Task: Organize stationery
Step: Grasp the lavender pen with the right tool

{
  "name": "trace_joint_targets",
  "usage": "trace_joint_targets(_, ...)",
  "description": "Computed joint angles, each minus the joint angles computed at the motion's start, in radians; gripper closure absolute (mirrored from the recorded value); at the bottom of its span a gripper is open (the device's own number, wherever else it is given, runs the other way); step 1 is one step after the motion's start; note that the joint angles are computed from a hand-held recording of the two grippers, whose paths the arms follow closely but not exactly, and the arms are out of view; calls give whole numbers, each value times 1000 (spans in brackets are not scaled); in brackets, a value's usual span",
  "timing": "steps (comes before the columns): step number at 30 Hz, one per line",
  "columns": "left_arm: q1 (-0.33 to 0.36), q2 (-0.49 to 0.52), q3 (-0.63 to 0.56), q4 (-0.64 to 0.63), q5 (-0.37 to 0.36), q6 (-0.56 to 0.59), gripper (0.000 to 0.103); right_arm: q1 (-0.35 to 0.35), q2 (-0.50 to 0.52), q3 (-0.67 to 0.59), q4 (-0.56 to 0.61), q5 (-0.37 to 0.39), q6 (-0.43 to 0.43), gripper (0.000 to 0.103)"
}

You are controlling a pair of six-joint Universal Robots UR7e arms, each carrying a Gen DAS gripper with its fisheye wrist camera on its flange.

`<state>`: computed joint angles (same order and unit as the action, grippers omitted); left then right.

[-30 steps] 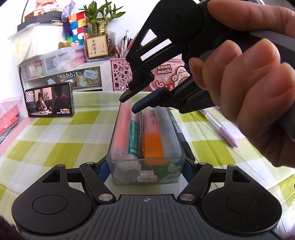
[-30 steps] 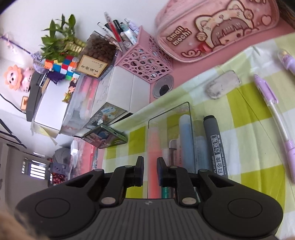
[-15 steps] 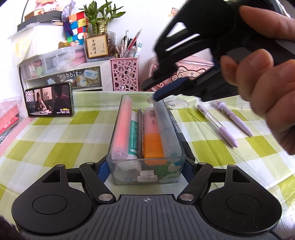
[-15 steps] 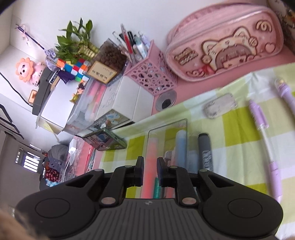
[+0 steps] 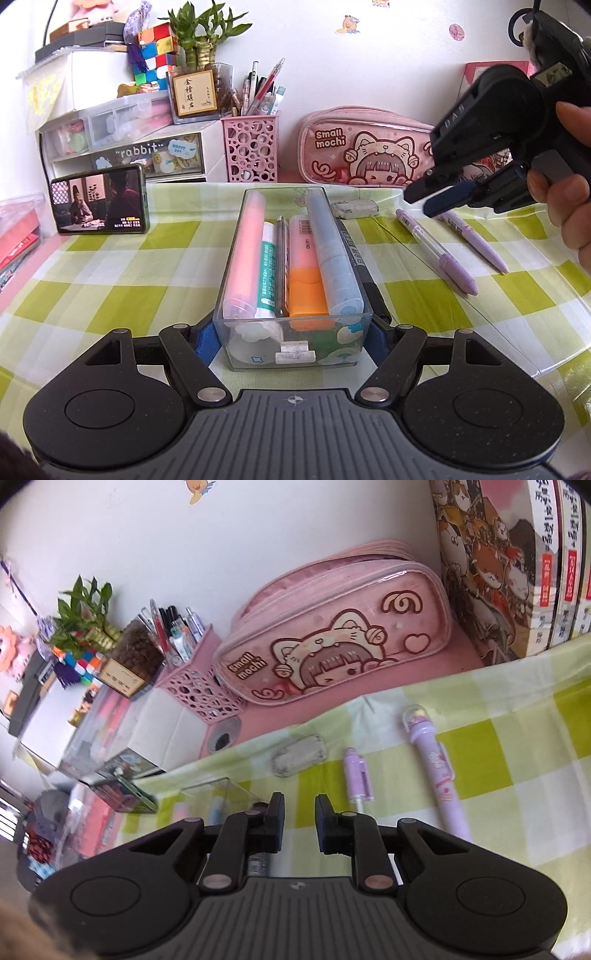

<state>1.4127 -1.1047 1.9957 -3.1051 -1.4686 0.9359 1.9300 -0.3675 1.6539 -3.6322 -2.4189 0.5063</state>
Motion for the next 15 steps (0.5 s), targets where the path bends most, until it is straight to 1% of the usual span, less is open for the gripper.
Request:
trace_joint_targets(3,0,0,0,1,0,0,30,8,-11,0,67,-63,-31,81)
trace_joint_targets(5,0,0,0,0,0,0,30,11,-17,5,76,-96,-56,81)
trace_joint_targets(7,0,0,0,0,0,0,30,15,-21,10,69,-135,-56,80)
trace_joint_targets(8,0,0,0,1,0,1,30,15,-23,13,69,-138,-52,80)
trace_joint_targets(9,0,0,0,1,0,1,30,13,-28,17,78,-118,-57,80)
trace_joint_targets(12,0,0,-1,1,-1,0,30,6,-26,5,116,-17,-115,80)
trace_joint_targets(13,1,-1,-1,3,-1,-1,30,7,-20,-5,127,-12,-126,80)
trace_joint_targets(15,1,0,-2,2,0,-5,30,14,-1,-39,159,-71,-124,80)
